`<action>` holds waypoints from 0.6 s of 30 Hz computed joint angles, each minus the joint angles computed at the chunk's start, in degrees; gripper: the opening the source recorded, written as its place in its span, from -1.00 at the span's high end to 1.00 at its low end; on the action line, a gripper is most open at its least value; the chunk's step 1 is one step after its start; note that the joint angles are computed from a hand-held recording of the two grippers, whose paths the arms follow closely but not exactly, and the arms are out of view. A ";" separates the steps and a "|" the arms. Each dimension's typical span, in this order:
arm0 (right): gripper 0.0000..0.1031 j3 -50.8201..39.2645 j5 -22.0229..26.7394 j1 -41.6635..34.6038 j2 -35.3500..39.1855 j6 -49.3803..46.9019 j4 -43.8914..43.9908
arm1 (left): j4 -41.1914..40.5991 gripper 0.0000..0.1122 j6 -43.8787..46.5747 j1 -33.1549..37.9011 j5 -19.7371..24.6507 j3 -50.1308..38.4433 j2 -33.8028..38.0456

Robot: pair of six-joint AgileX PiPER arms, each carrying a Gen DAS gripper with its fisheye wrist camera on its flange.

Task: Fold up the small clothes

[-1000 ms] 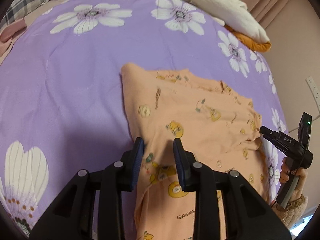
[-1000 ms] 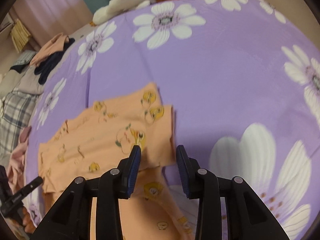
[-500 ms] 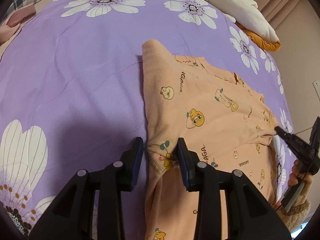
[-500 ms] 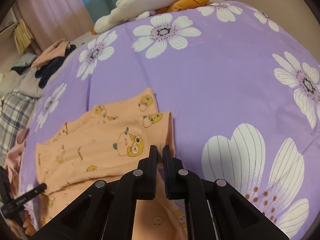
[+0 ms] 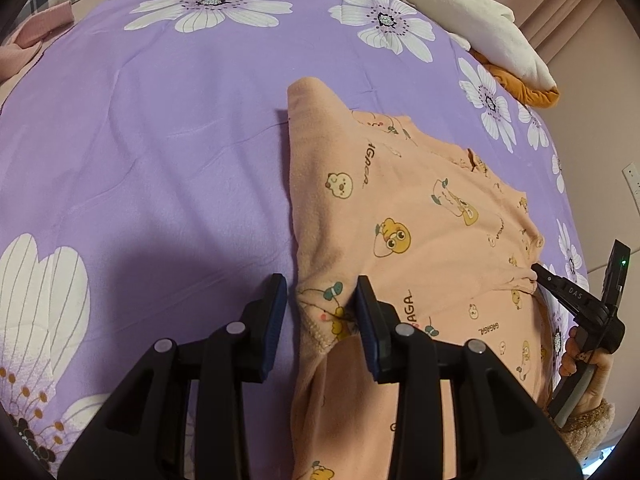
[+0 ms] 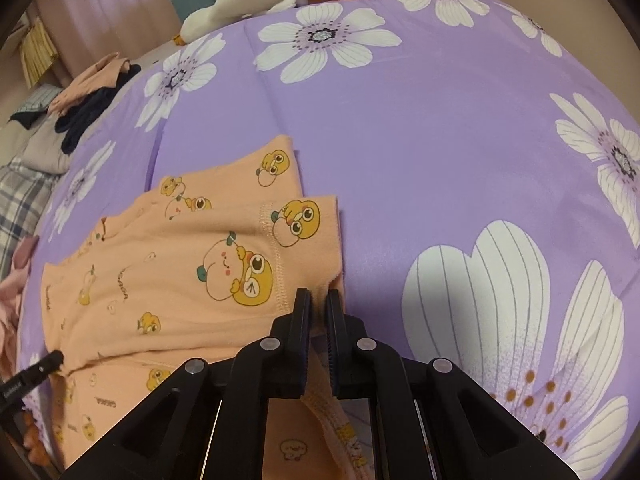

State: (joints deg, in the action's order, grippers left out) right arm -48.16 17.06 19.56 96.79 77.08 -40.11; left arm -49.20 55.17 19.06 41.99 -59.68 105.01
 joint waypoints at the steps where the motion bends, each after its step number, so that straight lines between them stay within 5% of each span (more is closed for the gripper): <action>1: 0.87 -0.06 0.35 0.26 0.18 1.20 -1.32 | -0.15 0.35 0.07 0.08 0.18 -0.12 0.13; 18: 0.87 -0.58 3.02 2.34 0.59 6.94 -6.75 | -2.32 0.33 1.98 0.95 1.44 -0.21 0.85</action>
State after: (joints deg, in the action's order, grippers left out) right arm -48.74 20.08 21.90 97.38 84.02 -46.86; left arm -51.51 57.15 20.01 43.43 -59.89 105.86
